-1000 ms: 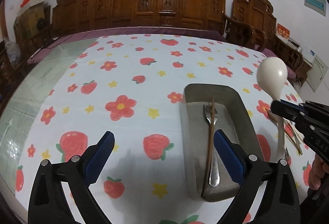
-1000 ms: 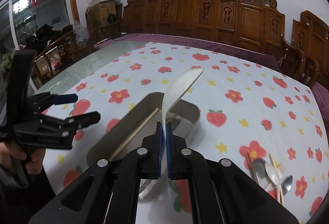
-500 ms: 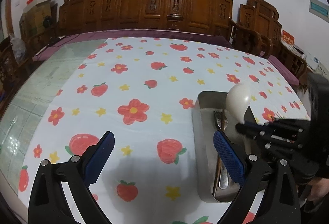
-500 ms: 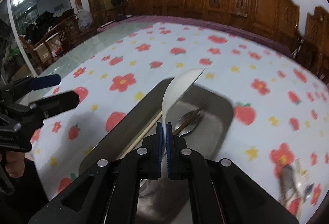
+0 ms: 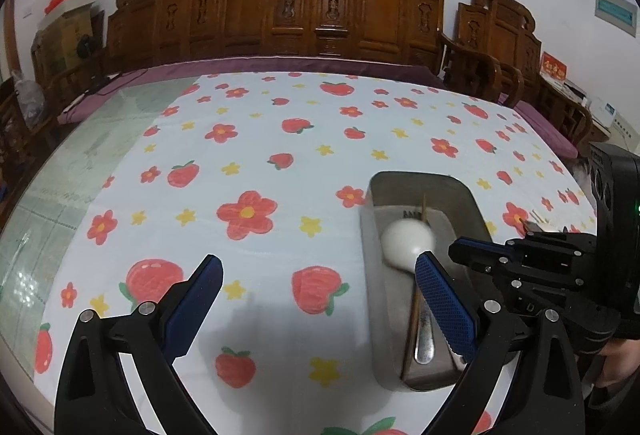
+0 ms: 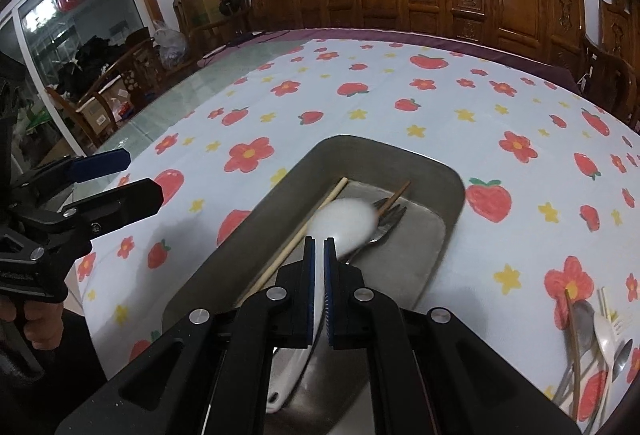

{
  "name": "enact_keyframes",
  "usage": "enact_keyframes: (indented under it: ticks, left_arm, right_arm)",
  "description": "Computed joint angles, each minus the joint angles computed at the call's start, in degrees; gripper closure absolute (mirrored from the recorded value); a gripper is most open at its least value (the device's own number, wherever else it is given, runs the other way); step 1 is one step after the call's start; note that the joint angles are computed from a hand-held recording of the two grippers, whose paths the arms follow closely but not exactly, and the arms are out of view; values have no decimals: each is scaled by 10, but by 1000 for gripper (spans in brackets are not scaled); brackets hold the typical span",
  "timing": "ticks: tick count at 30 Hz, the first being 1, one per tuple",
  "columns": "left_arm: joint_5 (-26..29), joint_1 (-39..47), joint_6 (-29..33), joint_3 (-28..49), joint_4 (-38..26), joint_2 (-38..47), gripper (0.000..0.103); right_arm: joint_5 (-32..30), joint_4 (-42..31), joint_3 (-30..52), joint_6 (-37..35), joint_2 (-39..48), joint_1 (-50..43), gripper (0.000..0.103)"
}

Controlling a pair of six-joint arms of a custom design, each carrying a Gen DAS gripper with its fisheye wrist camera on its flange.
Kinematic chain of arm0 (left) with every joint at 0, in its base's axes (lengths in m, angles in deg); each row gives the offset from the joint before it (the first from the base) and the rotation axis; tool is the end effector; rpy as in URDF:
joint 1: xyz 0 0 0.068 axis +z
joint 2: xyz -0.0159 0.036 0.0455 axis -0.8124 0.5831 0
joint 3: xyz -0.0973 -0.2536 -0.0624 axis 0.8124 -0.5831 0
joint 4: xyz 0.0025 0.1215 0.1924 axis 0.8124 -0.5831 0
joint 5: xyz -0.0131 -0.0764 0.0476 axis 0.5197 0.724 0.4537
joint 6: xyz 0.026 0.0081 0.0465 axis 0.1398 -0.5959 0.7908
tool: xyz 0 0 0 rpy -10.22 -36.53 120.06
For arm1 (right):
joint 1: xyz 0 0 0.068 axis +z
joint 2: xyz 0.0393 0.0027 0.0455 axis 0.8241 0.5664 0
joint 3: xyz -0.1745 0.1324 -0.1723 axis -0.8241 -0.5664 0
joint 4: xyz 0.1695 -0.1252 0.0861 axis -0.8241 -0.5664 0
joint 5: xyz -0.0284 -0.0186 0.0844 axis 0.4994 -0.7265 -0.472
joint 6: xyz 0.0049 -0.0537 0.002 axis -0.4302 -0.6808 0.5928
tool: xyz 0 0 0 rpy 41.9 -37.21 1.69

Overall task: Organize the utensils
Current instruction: 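Carry the white ladle over the steel tray and lower it with the right tool, then grasp a dark brown chopstick from the pile with the right tool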

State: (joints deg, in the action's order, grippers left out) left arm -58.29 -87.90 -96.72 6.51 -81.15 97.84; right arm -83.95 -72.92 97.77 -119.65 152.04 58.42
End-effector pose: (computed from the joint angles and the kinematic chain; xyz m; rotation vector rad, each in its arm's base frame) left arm 0.2128 -0.1193 0.1915 -0.3546 2.3313 0.0729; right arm 0.3505 0.0389 0.1583 -0.9796 2.2971 0.6316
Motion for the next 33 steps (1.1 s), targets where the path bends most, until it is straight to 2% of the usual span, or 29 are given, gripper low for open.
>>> enact_keyframes:
  ticks: [8, 14, 17, 19, 26, 33]
  left_arm:
    - [-11, -53, -16, 39, 2, 33, 10]
    - [-21, -104, -28, 84, 1, 72, 10]
    - [-27, -125, -33, 103, 1, 92, 10]
    - [-26, -139, -36, 118, 2, 109, 10]
    - [-25, -166, -30, 156, 2, 157, 10]
    - [-22, -176, -24, 170, 4, 178, 10]
  right_arm:
    - [-38, -44, -11, -67, -51, -99, 97]
    - [-37, -97, 36, -135, -36, -214, 97]
    - [-25, -105, 68, -152, -5, -254, 87]
    - [-16, -103, 88, -160, 18, -276, 86]
    - [22, -99, 142, -165, 104, -298, 86]
    - [51, -68, 123, -186, 123, -289, 86]
